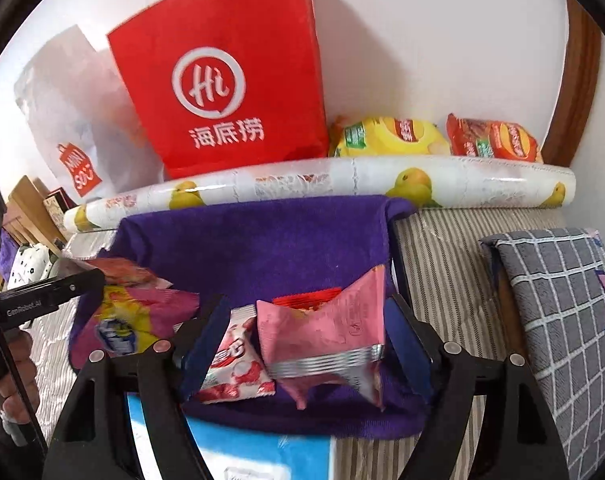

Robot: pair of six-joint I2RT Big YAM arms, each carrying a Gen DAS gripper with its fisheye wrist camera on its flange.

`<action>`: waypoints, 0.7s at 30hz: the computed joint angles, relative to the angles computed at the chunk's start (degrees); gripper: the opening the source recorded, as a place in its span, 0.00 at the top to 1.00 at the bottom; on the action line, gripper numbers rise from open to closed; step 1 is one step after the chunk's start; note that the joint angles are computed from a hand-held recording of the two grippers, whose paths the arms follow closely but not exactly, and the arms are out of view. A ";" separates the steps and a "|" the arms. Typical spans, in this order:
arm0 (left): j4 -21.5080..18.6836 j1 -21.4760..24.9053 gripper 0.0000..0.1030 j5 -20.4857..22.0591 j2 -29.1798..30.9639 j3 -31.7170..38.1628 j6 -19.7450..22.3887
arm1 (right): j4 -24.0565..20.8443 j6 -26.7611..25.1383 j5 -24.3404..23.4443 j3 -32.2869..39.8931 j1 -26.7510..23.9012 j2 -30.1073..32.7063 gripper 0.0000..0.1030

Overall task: Organize snacks
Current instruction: 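Open the right tool over the purple towel while the left tool releases the Lotsa wrapper, then grasp the yellow chip bag with the right tool while the left tool nears the blue packet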

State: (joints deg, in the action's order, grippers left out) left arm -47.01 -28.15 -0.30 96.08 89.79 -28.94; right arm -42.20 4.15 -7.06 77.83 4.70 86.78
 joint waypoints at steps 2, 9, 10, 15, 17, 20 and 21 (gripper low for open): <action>0.49 -0.20 0.50 -0.20 -1.46 -1.08 0.24 | 0.78 0.01 0.01 -1.58 0.39 -2.21 0.24; -0.41 -0.88 0.50 -1.11 -7.15 -5.13 -0.20 | 2.54 -0.29 3.09 -6.71 2.96 -10.03 0.24; -0.76 -1.07 0.49 -1.28 -8.22 -5.95 -0.18 | 2.60 -0.21 3.69 -7.63 3.51 -11.44 0.24; -1.43 -2.00 0.49 -2.14 -13.24 -9.79 -0.26 | 1.05 1.50 3.96 -10.52 5.25 -16.08 0.24; -1.83 -2.42 0.49 -2.62 -15.29 -11.33 -0.42 | 0.77 2.45 3.68 -12.04 5.95 -18.16 0.24; -2.39 -3.02 0.49 -3.37 -18.00 -13.50 -0.67 | 0.38 4.10 3.51 -14.10 6.86 -20.87 0.29; -2.79 -3.21 0.49 -3.73 -18.79 -14.14 -0.82 | 0.33 4.75 3.66 -14.77 7.17 -21.69 0.30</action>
